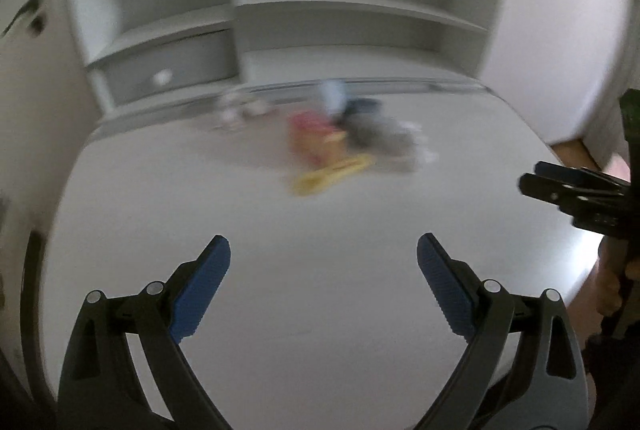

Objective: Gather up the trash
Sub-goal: 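Move both tools back to the desk, then grasp the crumpled plastic bag with the right tool while the left tool grasps the pink snack box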

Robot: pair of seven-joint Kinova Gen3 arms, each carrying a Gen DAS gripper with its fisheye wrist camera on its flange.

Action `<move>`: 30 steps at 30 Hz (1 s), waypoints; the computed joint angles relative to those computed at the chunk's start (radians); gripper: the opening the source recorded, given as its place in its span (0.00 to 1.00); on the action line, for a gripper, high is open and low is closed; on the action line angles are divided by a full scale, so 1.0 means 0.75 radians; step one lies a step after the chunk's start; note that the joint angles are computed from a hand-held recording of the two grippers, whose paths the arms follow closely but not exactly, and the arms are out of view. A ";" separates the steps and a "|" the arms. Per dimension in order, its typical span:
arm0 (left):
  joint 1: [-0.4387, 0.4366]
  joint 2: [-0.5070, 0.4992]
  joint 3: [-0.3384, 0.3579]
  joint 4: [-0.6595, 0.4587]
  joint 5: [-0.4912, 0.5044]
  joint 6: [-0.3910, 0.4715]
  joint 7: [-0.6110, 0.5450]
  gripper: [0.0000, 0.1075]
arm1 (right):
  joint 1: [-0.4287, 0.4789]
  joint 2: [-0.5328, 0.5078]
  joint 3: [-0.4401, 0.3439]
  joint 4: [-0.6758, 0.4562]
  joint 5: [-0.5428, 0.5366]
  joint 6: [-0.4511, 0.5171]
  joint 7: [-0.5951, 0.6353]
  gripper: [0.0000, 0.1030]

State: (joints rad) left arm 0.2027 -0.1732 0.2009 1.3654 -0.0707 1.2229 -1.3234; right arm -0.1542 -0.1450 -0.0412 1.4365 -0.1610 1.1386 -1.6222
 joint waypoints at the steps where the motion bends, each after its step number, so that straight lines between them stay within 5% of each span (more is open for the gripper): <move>1: -0.002 -0.016 -0.054 0.016 0.024 -0.001 -0.024 0.85 | -0.014 0.045 -0.022 -0.037 0.010 0.004 -0.012 0.61; 11: -0.087 0.038 -0.119 0.030 0.110 -0.048 -0.161 0.85 | -0.176 0.377 -0.084 -0.340 0.225 0.083 -0.155 0.49; 13: -0.082 0.080 -0.109 0.011 0.105 -0.068 -0.189 0.85 | -0.182 0.403 -0.076 -0.361 0.230 0.096 -0.149 0.33; 16: -0.069 0.170 -0.098 -0.057 0.099 -0.068 -0.211 0.85 | -0.192 0.384 -0.066 -0.332 0.261 0.070 -0.151 0.27; 30: 0.024 0.454 -0.111 -0.326 0.100 -0.039 -0.255 0.85 | -0.104 0.206 -0.048 -0.189 0.197 0.029 -0.159 0.27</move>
